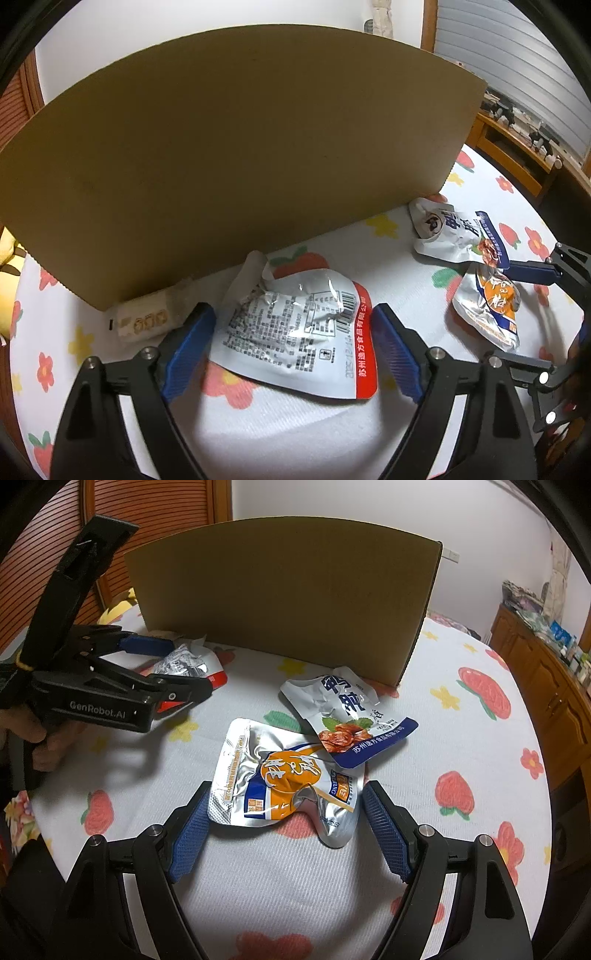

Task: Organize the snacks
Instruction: 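Close the left tool on the red-striped white pouch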

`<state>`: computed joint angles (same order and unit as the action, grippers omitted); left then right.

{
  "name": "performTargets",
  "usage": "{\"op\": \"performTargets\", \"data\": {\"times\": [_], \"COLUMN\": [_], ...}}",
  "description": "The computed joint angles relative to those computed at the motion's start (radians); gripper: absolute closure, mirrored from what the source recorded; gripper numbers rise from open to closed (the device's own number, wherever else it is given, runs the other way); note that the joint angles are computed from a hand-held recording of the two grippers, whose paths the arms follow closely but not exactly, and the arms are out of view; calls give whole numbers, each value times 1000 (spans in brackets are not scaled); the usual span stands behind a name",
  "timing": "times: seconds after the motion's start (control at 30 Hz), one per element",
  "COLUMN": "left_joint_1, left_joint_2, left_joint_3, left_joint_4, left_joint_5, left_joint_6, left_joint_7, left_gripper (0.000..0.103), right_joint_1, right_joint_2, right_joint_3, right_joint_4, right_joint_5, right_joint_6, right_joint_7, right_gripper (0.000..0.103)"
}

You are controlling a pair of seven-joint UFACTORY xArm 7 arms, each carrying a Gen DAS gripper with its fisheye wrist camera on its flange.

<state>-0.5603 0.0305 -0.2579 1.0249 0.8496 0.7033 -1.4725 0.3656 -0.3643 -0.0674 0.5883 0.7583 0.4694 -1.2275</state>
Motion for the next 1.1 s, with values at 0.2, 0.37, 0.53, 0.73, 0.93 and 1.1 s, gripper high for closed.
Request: {"op": "performTargets", "data": {"times": [0.2,0.37,0.53,0.73,0.93,1.1], "left_joint_1": [0,4,-24,-20,-6,4], "left_joint_2": [-30,-39,-33,-88,-128,-141], "left_joint_3": [-7,-21,-43,-50,-84,-108], "left_joint_4": [-30,-31,-10,-57,-93,-103], "left_joint_5": [5,-17,11,23,26,49], "left_joint_6": [-24,-39,43,2,-20,-31], "left_joint_7": [11,34,10,-56,-95,-151], "left_gripper": [35,49,56,62,63,63], "right_joint_1": [0,1,0,-1,-3,-3], "right_joint_2": [1,1,2,6,5,-18], "right_joint_3": [2,1,1,0,-3,-1], "right_joint_4": [0,0,0,3,5,-10], "right_joint_5": [1,2,3,6,7,4], "right_joint_6": [-1,-1,-2,0,15,29], "right_joint_7": [1,-1,-3,-8,-26,-43], "right_gripper": [21,20,20,21,22,22]}}
